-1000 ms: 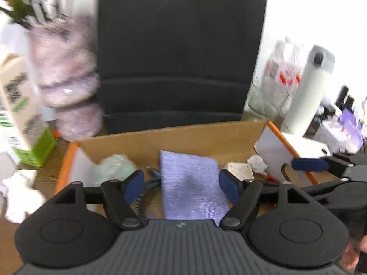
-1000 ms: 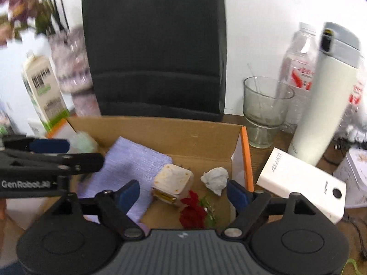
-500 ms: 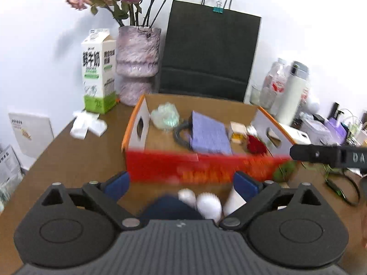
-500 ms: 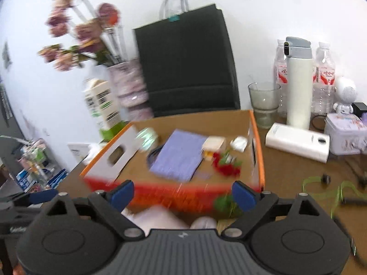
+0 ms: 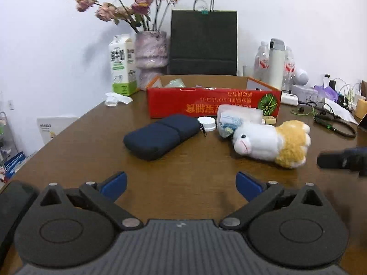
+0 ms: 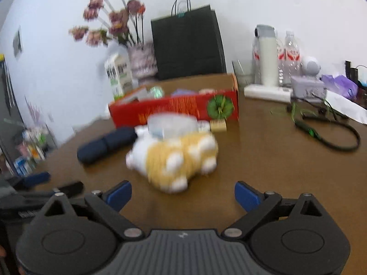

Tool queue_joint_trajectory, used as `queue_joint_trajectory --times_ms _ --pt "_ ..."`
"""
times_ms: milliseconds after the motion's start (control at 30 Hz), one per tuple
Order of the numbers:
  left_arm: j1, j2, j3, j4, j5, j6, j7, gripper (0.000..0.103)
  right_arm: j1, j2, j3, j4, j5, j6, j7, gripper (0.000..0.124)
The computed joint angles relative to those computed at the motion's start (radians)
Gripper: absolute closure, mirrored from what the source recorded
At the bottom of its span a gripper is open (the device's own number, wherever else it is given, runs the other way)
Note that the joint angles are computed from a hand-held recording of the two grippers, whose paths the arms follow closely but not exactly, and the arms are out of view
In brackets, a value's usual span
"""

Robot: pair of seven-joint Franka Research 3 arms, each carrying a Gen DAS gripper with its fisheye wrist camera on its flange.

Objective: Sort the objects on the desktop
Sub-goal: 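Move both tools back from the box toward the table items, then grasp the white round cap with the right tool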

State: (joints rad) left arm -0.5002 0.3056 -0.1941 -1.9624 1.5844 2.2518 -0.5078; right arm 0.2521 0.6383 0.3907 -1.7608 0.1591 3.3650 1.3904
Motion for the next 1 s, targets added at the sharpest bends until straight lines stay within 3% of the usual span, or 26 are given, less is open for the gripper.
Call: queue_joint_trajectory --times_ms 67,200,333,467,667,767,833,900,967,1000 --pt "-0.009 -0.017 -0.003 -0.02 0.022 -0.02 -0.021 0.0 -0.017 -0.017 0.021 -0.049 -0.016 0.021 -0.004 0.027" --pt "0.005 -0.003 -0.012 0.0 -0.021 0.029 0.069 0.0 -0.066 -0.012 0.08 -0.077 -0.063 0.033 0.008 0.027" --pt "0.006 0.004 -0.004 -0.004 -0.013 0.083 0.075 0.0 -0.026 -0.023 0.038 -0.096 -0.071 0.071 0.021 0.027" --pt "0.011 0.0 0.0 -0.014 -0.013 0.1 0.033 0.0 -0.067 -0.011 0.071 -0.11 -0.11 0.093 0.066 0.027" --pt "0.053 0.001 0.009 -0.01 -0.062 0.232 0.044 0.0 -0.055 -0.002 0.05 -0.083 -0.118 0.062 0.111 0.027" --pt "0.067 -0.001 0.016 -0.014 -0.08 0.282 0.016 0.0 -0.166 0.031 0.162 -0.077 -0.16 0.044 0.144 0.027" --pt "0.067 0.0 0.019 -0.012 -0.082 0.29 0.023 0.0 -0.298 0.084 0.294 -0.068 -0.251 0.026 0.177 0.027" --pt "0.084 0.0 0.024 -0.007 -0.076 0.355 0.069 0.0 -0.343 0.108 0.349 -0.052 -0.247 0.011 0.153 0.029" --pt "0.094 -0.008 0.043 0.002 0.033 0.418 0.023 0.0 -0.302 0.1 0.305 -0.016 -0.234 0.012 0.137 0.031" --pt "0.089 -0.015 0.048 0.006 0.092 0.386 -0.003 0.0 -0.251 0.093 0.249 0.021 -0.218 0.004 0.125 0.035"
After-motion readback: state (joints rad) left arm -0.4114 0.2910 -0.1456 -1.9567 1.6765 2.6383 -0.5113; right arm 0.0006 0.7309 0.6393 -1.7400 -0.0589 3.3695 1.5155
